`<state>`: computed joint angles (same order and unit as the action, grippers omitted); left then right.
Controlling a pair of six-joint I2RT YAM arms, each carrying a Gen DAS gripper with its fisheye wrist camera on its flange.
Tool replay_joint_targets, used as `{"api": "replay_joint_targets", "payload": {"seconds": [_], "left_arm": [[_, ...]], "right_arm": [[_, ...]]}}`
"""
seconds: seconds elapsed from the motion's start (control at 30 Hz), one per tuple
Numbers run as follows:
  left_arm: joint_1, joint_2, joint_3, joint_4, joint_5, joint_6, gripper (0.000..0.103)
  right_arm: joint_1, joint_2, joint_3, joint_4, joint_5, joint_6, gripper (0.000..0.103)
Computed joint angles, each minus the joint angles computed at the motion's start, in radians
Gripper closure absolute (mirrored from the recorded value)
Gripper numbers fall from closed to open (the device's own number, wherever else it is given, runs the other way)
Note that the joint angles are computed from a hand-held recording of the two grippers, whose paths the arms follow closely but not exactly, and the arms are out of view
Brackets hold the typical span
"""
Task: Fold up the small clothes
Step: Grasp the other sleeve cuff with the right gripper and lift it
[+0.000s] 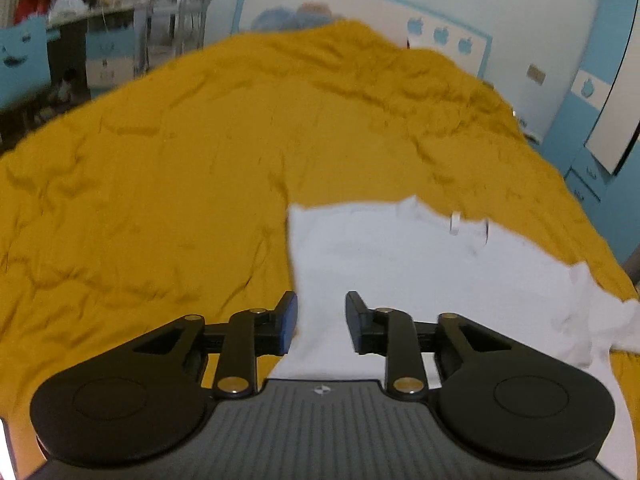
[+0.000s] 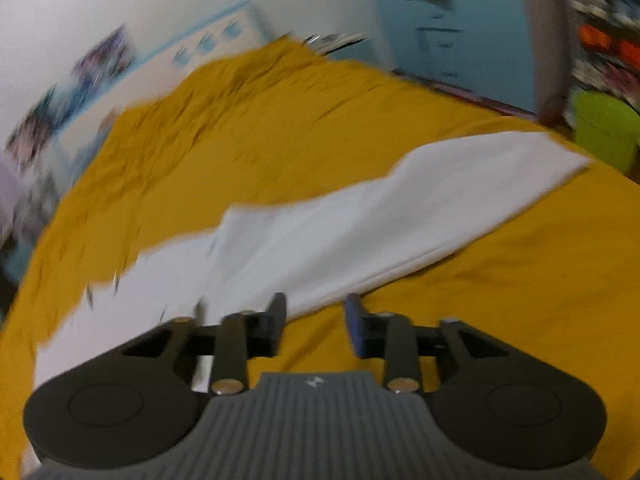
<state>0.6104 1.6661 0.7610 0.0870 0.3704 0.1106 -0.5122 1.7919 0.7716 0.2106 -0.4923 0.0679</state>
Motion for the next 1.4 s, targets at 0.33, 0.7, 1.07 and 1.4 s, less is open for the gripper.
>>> {"api": "replay_joint_targets", "payload": {"seconds": [0.33,0.7,1.07,1.4], "left_arm": [[-0.187,0.102,0.008,0.107,-0.224,-0.19,0.062],[-0.26,0.209,0.047,0.095,-0.383,-0.283,0.062],[-0.217,0.17,0.009,0.113,-0.366,-0.281,0.062],[-0.075,0.02,-0.111,0.166,-0.208,-0.205,0.062]], "right_arm": [[-0.373,0.327,0.42,-0.088,-0.18,0.17,0.068],[-0.349,0.773,1.044,-0.32,-0.089,0.27,0.069],[-0.29,0.733,1.067,-0.269,-0.004,0.248,0.102],[-0.054,0.073,0.639,-0.126,-0.052,0.17,0.102]]}}
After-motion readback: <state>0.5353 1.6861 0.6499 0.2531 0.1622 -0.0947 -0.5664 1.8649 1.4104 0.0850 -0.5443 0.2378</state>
